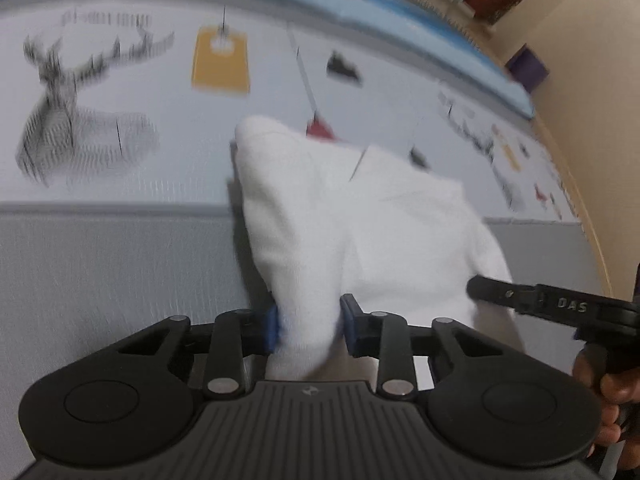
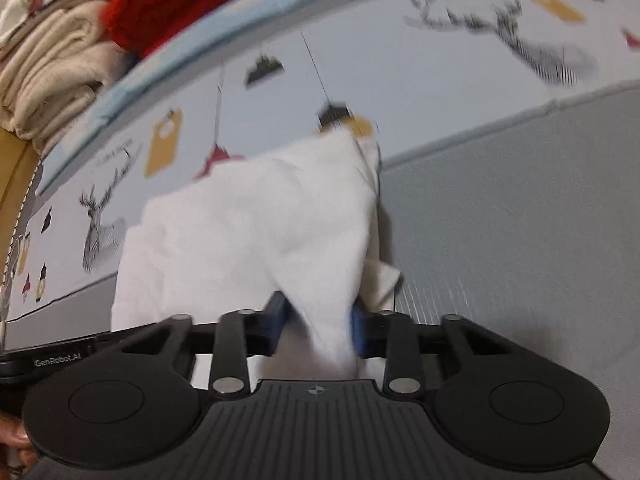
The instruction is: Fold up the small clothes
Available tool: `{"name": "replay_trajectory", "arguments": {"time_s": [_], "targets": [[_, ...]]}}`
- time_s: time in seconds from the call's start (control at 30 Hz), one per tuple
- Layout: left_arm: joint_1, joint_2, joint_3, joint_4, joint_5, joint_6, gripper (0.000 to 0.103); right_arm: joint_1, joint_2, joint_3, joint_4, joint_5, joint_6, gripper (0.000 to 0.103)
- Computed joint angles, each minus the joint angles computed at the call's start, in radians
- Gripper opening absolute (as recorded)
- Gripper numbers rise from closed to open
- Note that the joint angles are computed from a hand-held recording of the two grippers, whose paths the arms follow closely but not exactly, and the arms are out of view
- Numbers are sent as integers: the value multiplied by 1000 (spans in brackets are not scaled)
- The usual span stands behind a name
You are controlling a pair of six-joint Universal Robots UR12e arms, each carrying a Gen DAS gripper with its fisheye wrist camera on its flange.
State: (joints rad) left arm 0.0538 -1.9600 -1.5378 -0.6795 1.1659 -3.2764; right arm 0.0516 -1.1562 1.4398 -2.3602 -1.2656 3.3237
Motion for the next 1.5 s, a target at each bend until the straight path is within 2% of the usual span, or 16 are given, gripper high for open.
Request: {"name": "replay_trajectory", "arguments": {"time_s": [0.13,0.2,0.27,0.3,0.33,0.37,0.6,0.67,0.73,0.8,0.97,1.17,1.2,1.33,1.4,1.5], "targets": [[13,19,-20,129,28,-36,35,1,8,12,-121,40,48,18],[23,28,-31,192,58,-87,44,6,12,23,-232,66,40,20],[30,36,-47,251,108,-133,58,21,12,32,-317,36,-1,33],[36,37,-46,250,106,-142,60,31,11,36,-348,1,-21,50],[43,39,-44,229,96,-144,63,37,11,39,-374,-21,-33,58],[49,41,-41,191,90,-146,63,39,12,40,-381,-25,-37,58],[68,42,-24,-37,63,-157,63,35,9,11,-174,11,-104,58],[67,38,-21,-78,51,-136,63,43,10,-2,-92,-19,-134,56],[57,32,-12,-133,85,-83,64,54,11,-7,-37,-69,-161,56],[50,36,-19,-131,109,-68,66,51,10,-3,-31,-66,-140,56],[66,48,-34,-107,70,-84,65,48,5,1,-39,-55,-129,57],[60,51,-23,-216,94,7,67,39,3,-2,-5,-39,-144,61],[60,55,-28,-217,98,12,67,40,2,-3,3,-51,-152,66],[63,83,-60,-200,97,43,66,35,-16,13,10,-55,-131,67],[46,84,-53,-273,176,96,66,35,-29,26,9,-70,-137,67],[26,103,-70,-256,241,146,67,43,-40,32,61,-144,-177,66]]}}
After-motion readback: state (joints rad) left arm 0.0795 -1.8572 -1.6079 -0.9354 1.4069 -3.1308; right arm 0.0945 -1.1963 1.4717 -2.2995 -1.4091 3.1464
